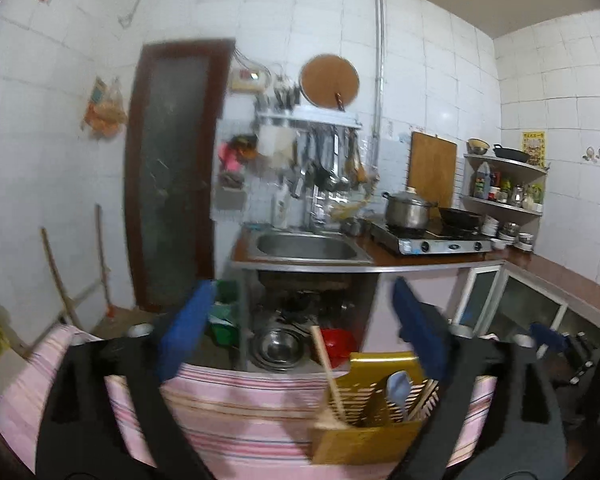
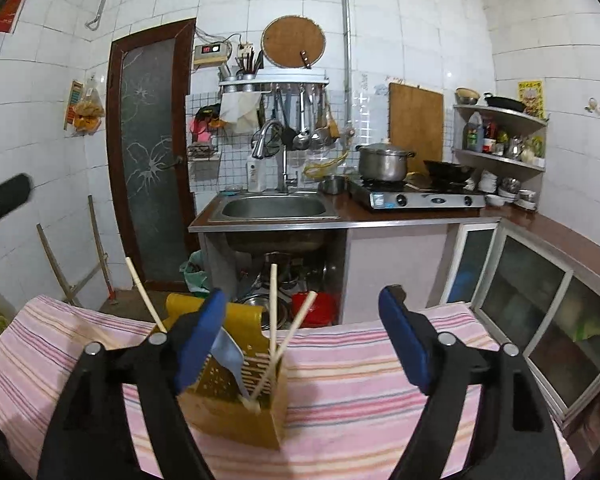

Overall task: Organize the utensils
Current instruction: 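Lower the chopstick and spatula into the yellow holder and open both tools, then move both open tools back down to the remaining utensils on the table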

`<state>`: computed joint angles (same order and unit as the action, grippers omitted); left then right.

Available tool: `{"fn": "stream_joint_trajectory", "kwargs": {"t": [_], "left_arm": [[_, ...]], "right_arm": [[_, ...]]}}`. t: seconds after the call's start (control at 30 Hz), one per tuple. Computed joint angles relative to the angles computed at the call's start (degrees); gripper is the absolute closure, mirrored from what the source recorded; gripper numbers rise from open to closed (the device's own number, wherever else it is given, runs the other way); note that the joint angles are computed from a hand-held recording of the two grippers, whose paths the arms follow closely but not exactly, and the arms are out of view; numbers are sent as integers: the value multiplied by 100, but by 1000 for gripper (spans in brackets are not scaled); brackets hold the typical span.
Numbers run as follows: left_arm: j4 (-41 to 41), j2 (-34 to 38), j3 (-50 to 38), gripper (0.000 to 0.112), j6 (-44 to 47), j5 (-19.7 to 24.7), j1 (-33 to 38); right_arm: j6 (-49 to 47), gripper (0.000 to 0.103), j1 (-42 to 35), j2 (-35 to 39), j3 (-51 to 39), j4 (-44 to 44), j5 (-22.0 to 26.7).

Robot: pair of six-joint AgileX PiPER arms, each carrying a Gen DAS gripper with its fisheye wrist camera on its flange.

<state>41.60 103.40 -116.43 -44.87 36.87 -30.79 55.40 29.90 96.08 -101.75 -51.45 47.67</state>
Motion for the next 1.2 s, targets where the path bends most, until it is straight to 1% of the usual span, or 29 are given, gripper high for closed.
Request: {"fn": "stream_joint_trajectory", "kwargs": {"t": [0.03, 0.07, 0.13, 0.23, 0.33, 0.43, 0.57, 0.67, 0.83, 0.97, 1.07, 1.2], "left_arm": [[244, -291, 398, 15, -272, -54, -26], [374, -579, 789, 15, -468, -87, -37], [180, -975, 1284, 15, -367, -55, 10], [235, -1528, 2135, 14, -490, -30, 43], [714, -1980, 2988, 14, -812, 67, -1], [718, -2330, 3701, 14, -810, 156, 36], [673, -2758, 4635, 14, -921, 36, 147], [831, -2899, 5152, 14, -1128, -48, 227], [402, -2940, 5818, 14, -932, -413, 653], [333, -2788, 6076, 14, -911, -612, 858], [72, -2606, 6208, 14, -758, -780, 1064], [89, -2309, 6200, 14, -769, -739, 1100]], "right_arm": [[104, 16, 93, -150, 158, -62, 93], [159, 15, 154, -264, 285, -76, 149], [259, 15, 345, -524, 609, -58, 305], [515, 9, 658, -777, 1033, -224, 523], [976, 8, 1151, -1016, 1557, -610, 803], [1394, 7, 1579, -1154, 1965, -791, 1017], [1845, 7, 1954, -1222, 2481, -801, 1113], [2086, 7, 2142, -1173, 2795, -747, 1149], [2375, 7, 2335, -999, 3063, -618, 1200], [2493, 7, 2406, -846, 3138, -499, 1236], [2470, 7, 2388, -635, 3071, -251, 1242], [2432, 7, 2429, -373, 2966, -35, 1134]]}}
